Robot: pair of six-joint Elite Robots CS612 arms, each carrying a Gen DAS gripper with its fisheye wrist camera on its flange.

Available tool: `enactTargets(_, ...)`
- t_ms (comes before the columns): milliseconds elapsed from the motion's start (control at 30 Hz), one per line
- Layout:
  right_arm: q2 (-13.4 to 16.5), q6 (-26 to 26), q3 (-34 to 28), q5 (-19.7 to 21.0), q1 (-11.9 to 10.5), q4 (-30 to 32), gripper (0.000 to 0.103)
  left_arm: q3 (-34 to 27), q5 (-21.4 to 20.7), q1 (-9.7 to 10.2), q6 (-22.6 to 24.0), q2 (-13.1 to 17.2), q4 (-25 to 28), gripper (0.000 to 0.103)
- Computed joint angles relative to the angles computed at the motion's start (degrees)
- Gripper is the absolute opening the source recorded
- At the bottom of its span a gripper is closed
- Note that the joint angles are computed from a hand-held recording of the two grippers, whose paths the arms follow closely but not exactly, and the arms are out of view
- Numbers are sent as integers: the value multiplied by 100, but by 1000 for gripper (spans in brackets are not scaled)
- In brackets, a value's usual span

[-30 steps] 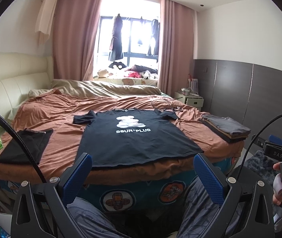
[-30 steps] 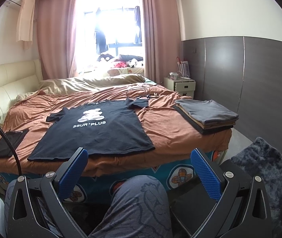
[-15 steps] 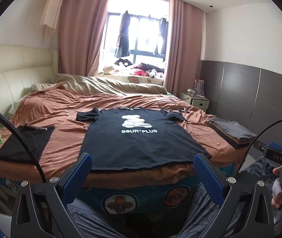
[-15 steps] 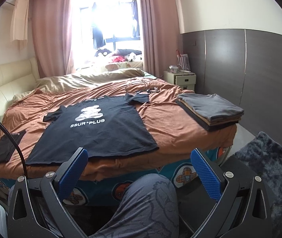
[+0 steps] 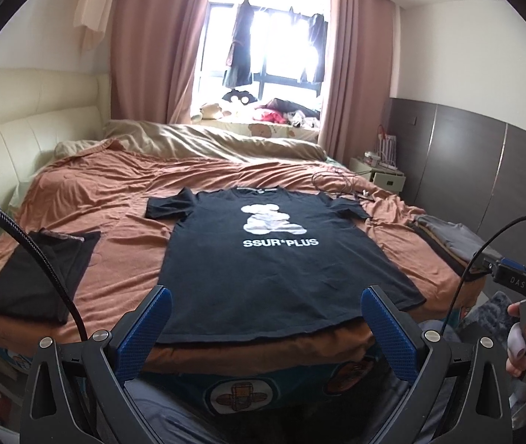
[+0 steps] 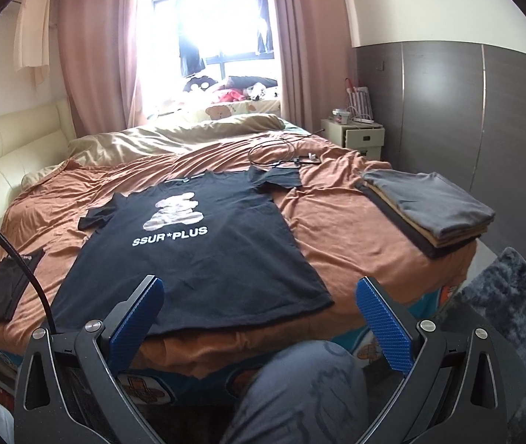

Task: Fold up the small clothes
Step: 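Move both tools down toward the black bear-print T-shirt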

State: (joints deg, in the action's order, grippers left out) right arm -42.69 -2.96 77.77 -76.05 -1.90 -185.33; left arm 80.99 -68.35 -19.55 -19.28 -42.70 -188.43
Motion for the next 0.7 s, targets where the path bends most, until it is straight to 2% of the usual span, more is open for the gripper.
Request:
enactTargets(233,660,-243,-1302,117,226,745,103,-734,-133,351,-281,432,594,102)
enactTargets(467,1341,-540,-2608,223,415,1781,103,-1442,-153,649,-691,825,1259,99)
enactTargets(700,2318,-857,-4657,314,555,3337,103,-2240,-279,883,-925,1203,2113,95)
